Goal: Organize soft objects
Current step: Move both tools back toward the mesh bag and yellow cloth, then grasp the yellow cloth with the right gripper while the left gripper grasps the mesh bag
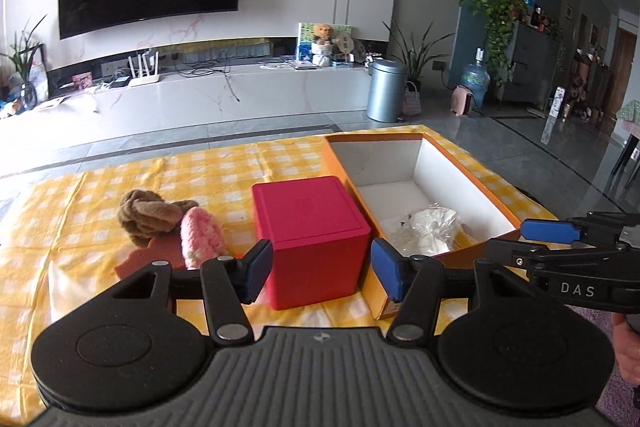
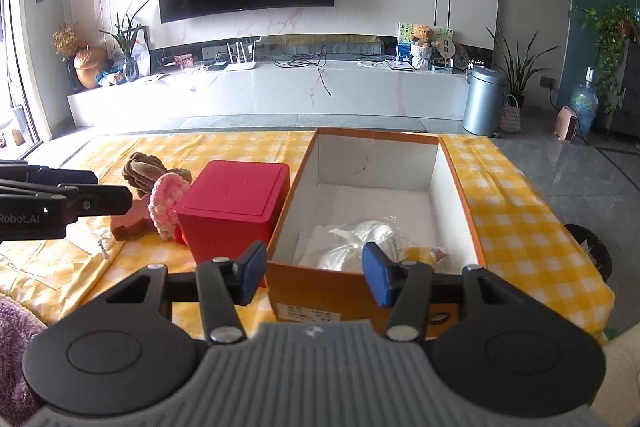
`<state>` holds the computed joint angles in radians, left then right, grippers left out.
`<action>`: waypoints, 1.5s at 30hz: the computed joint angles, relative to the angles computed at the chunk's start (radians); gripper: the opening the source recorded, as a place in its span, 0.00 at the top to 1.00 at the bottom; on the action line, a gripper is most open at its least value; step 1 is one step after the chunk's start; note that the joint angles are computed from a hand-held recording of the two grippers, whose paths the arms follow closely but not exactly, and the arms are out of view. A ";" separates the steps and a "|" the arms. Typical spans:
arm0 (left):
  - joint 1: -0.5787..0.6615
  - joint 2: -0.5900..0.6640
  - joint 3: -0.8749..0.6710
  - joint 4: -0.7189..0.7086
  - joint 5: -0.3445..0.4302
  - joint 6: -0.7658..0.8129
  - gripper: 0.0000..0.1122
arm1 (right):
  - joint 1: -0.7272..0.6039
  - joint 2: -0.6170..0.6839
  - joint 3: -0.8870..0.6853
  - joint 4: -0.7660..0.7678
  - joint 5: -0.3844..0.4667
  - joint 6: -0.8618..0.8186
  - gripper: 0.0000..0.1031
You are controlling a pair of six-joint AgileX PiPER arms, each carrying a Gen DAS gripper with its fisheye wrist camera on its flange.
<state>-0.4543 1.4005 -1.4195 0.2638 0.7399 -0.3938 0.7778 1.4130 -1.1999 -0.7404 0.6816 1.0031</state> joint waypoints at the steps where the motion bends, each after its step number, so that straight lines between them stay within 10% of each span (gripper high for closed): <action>1: 0.000 -0.022 0.035 0.029 -0.014 -0.035 0.42 | 0.022 0.001 0.012 -0.029 0.006 0.052 0.47; 17: 0.121 -0.254 0.354 0.129 -0.070 -0.207 0.43 | 0.218 0.157 0.011 -0.167 0.035 0.434 0.40; 27: 0.339 -0.286 0.373 -0.100 -0.116 0.077 0.45 | 0.208 0.320 -0.178 -0.047 -0.032 0.230 0.40; 45: 0.690 -0.001 0.175 -0.469 0.105 0.696 0.47 | 0.132 0.690 -0.645 0.429 -0.065 -0.413 0.43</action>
